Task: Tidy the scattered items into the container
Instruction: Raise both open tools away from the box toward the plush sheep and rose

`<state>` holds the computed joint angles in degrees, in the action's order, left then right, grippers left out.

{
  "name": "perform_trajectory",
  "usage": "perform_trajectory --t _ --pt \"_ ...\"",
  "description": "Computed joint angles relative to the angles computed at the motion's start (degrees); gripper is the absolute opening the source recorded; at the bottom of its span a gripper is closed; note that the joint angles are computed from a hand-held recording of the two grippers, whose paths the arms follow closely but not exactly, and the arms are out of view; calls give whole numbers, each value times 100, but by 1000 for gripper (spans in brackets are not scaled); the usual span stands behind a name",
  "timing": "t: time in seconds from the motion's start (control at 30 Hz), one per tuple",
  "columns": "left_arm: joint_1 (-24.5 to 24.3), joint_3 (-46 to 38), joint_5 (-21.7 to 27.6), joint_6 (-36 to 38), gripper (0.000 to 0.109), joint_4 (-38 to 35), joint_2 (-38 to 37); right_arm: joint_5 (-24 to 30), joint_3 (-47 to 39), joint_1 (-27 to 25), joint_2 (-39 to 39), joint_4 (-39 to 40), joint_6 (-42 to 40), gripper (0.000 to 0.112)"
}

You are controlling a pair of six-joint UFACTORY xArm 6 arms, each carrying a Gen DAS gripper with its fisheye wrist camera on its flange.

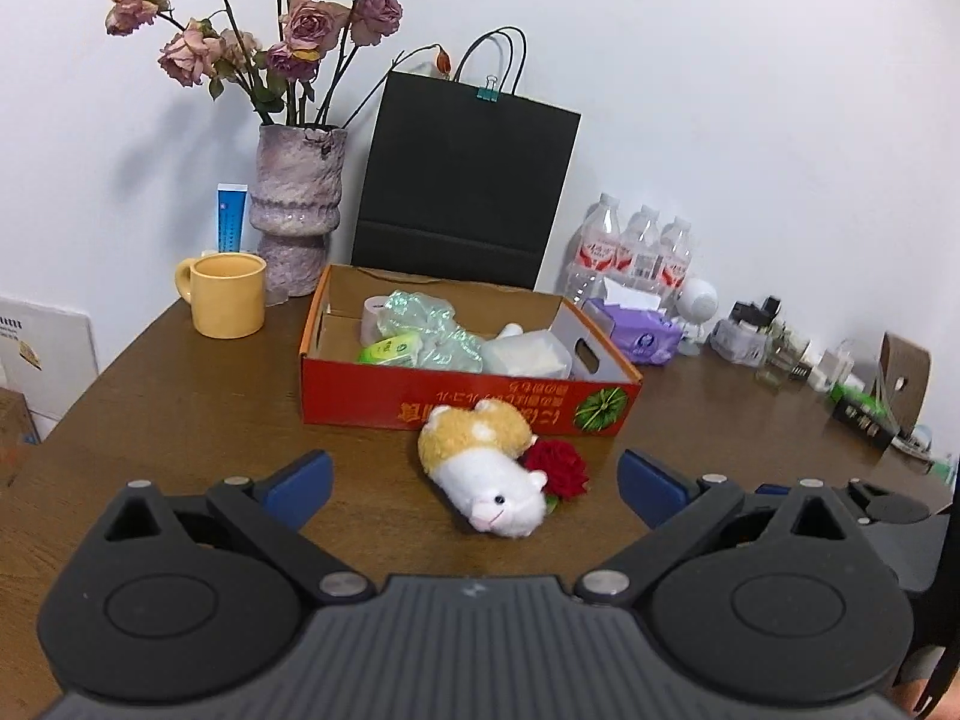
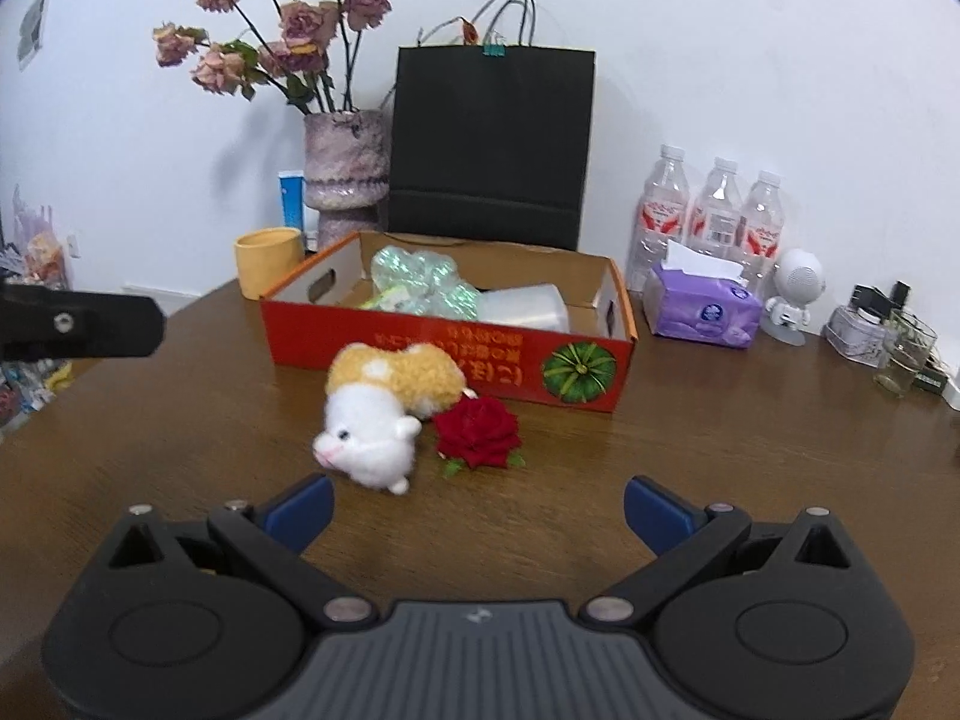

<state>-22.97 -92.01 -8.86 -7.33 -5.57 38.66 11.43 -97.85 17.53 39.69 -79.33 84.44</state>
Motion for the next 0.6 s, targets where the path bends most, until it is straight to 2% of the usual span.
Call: perform_trajectory --t 0.07,0.2,0.27,0.4,0.6 --pt "-101 71 -31 480 103 -563 -16 -92 73 -32 -14 -198 260 103" --pt "2 325 -248 -429 103 272 -68 -251 208 -66 -76 -745 816 103" --pt "-74 398 -317 21 103 -245 -89 -263 234 -69 -66 -793 882 103" --pt "-147 523 -471 508 103 -780 -125 -274 250 -68 -44 -1021 1118 103" --pt "-150 568 -504 502 103 -894 -101 -226 282 -38 -87 -1525 1559 103"
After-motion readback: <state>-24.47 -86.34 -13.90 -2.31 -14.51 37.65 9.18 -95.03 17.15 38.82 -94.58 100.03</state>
